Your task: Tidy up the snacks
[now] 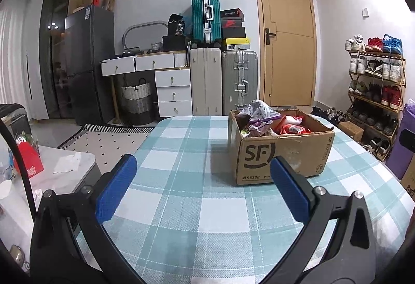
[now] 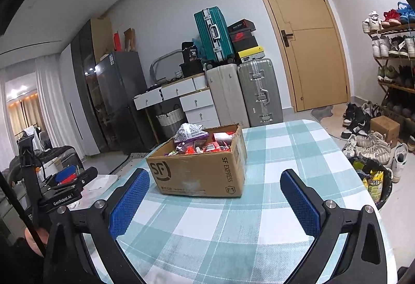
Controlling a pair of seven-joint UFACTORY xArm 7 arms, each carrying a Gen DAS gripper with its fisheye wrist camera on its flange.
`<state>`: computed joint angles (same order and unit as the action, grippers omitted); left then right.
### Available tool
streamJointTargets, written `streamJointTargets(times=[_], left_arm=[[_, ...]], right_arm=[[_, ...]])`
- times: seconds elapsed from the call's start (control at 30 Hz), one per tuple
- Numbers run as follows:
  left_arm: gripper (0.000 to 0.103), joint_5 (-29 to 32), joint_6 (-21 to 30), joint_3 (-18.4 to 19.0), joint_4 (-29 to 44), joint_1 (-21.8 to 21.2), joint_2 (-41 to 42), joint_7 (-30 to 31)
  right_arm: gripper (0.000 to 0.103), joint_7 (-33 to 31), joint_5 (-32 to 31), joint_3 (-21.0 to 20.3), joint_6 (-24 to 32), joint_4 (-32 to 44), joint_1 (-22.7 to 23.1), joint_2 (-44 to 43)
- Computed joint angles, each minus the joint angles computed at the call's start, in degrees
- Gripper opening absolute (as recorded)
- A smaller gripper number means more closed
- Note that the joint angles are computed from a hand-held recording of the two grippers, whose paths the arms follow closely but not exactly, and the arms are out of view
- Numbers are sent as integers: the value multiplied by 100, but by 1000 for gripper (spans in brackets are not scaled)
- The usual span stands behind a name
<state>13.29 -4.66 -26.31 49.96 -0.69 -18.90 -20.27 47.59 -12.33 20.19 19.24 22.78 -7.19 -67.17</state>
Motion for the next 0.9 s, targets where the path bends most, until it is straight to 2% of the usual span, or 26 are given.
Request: streamJointTargets(times=[0.27,0.77,0.9], left_arm=[[103,-97,97,378,-130,-499,-168,194],[103,-172,97,366,-146,-495,-200,245],[103,-253,103,602,-150,-785,-171,350]], right_arm=[[103,36,-4,7,11,-3,-3,-12],[103,72,-22,7,5,-20,-10,-25],[103,74,-20,3,13,-18,-5,-24]])
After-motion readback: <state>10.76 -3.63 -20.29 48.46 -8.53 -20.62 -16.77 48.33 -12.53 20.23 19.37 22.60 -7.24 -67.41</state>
